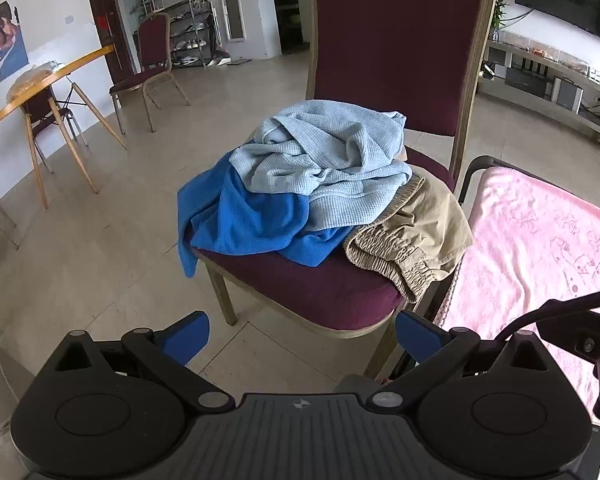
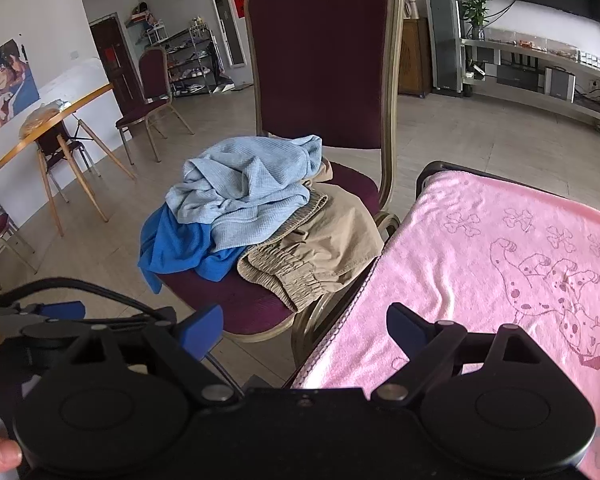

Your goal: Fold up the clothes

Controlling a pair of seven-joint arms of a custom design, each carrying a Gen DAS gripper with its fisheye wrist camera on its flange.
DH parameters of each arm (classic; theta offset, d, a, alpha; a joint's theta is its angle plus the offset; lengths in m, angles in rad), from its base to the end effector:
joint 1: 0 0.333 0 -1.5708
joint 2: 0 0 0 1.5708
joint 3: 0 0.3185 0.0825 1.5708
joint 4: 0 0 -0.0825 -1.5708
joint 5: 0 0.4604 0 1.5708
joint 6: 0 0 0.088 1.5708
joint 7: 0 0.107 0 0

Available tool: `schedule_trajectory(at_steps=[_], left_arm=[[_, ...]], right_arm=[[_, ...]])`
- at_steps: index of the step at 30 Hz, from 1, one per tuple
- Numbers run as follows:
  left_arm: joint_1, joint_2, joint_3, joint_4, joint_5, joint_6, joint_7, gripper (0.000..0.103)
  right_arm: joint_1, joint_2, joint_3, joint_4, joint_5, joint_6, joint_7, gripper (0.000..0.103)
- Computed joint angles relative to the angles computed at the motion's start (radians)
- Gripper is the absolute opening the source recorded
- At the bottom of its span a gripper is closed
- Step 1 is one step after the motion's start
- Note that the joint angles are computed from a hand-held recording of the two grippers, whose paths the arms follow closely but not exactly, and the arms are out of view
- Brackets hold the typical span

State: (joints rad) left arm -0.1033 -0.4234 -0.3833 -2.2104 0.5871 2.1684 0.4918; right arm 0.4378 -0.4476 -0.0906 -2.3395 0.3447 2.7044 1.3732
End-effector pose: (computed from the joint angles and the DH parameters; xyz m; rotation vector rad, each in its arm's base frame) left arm 0.4798 -0.2509 0.5647 -1.9748 1.3951 -0.3979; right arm 0.5110 0.1675 0.5757 -1.8545 1.3883 -0.3555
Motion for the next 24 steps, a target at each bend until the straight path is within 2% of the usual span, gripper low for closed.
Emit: schedule_trajectory(at_steps=[7,24], left_arm=[[0.004,0.001,-0.008,-0.008,0.042,0.016,-0.035,0.102],[0.005,-0.001,0.005,-0.005,0.006,0.014,-0.014,0.102]], right_arm=[[0.005,-0.005,-0.005,0.002,0.013,-0.008,-0.009,0.089],[0.001,-0.002,-0.001,0.005,0.014,-0.021,-0.012,0.089]])
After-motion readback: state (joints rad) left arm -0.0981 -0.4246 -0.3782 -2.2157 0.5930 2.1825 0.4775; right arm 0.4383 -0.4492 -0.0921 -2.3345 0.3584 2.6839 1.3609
